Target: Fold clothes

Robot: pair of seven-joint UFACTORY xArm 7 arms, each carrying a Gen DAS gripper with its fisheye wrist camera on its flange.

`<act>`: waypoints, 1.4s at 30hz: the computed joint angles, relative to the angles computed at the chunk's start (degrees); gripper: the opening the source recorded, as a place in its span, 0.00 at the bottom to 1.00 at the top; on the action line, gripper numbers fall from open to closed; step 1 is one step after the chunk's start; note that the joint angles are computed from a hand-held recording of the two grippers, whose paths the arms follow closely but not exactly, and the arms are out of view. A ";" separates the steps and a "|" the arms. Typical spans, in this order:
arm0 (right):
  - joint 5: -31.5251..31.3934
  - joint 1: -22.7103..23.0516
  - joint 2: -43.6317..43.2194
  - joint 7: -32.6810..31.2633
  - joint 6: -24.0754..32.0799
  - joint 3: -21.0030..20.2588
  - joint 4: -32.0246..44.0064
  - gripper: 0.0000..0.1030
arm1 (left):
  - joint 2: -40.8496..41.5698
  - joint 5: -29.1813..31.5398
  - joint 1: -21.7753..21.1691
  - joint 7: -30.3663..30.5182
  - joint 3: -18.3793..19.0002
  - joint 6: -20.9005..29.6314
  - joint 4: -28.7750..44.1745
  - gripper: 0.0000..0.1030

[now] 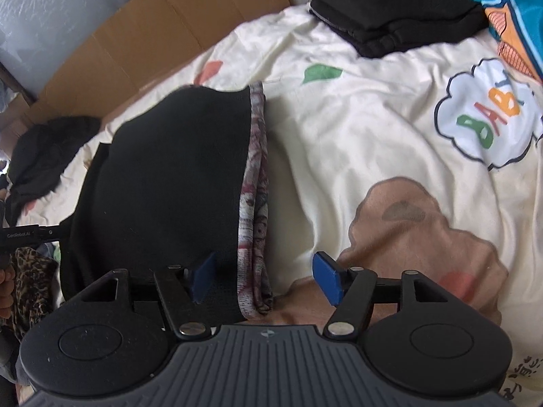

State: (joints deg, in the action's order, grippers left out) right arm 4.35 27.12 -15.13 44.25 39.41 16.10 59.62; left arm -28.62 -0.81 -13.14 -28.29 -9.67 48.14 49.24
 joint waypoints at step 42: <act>3.61 -1.85 8.23 -0.99 -16.46 -2.91 1.01 0.47 | 0.36 -2.63 1.99 6.16 2.58 -8.73 -3.17 0.29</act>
